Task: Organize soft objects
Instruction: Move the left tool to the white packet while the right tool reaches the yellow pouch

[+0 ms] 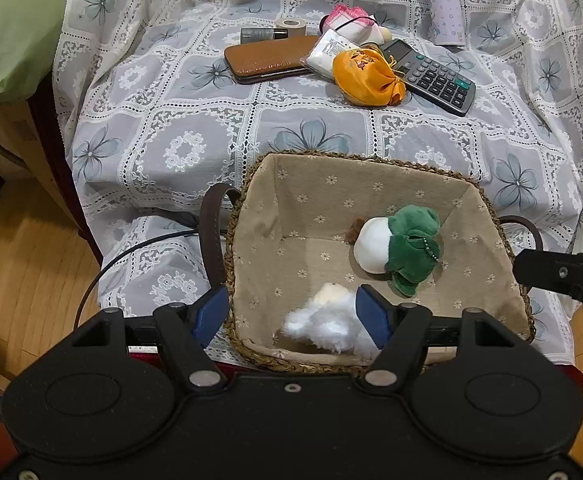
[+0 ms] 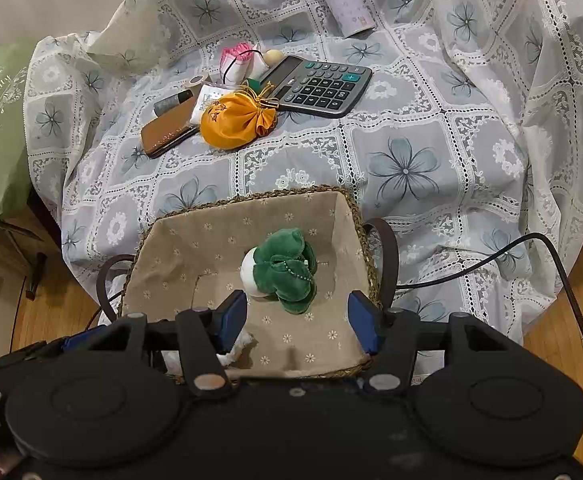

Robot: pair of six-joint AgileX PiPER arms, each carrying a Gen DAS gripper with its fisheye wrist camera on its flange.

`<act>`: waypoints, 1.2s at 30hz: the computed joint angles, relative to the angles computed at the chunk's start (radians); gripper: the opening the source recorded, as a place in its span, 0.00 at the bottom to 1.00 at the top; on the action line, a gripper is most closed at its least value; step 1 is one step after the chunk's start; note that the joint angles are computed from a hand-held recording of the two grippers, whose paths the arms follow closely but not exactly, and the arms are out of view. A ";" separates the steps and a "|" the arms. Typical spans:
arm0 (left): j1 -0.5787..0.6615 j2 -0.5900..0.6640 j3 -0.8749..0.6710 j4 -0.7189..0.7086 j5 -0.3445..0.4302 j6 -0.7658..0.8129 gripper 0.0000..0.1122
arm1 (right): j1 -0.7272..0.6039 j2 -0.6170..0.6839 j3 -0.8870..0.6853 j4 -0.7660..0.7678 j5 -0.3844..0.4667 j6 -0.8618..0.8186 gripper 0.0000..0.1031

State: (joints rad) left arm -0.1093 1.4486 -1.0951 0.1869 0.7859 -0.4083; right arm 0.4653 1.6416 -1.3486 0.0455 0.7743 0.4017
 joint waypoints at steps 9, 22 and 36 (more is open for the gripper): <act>-0.001 0.024 -0.031 0.029 -0.013 0.009 0.72 | -0.023 0.054 -0.073 0.007 0.021 -0.023 0.57; 0.031 0.138 -0.183 0.041 0.006 0.080 0.72 | -0.045 0.258 -0.401 0.024 0.134 -0.046 0.61; 0.119 0.367 -0.453 -0.014 0.059 0.160 0.72 | -0.049 0.696 -1.092 0.073 0.394 -0.071 0.66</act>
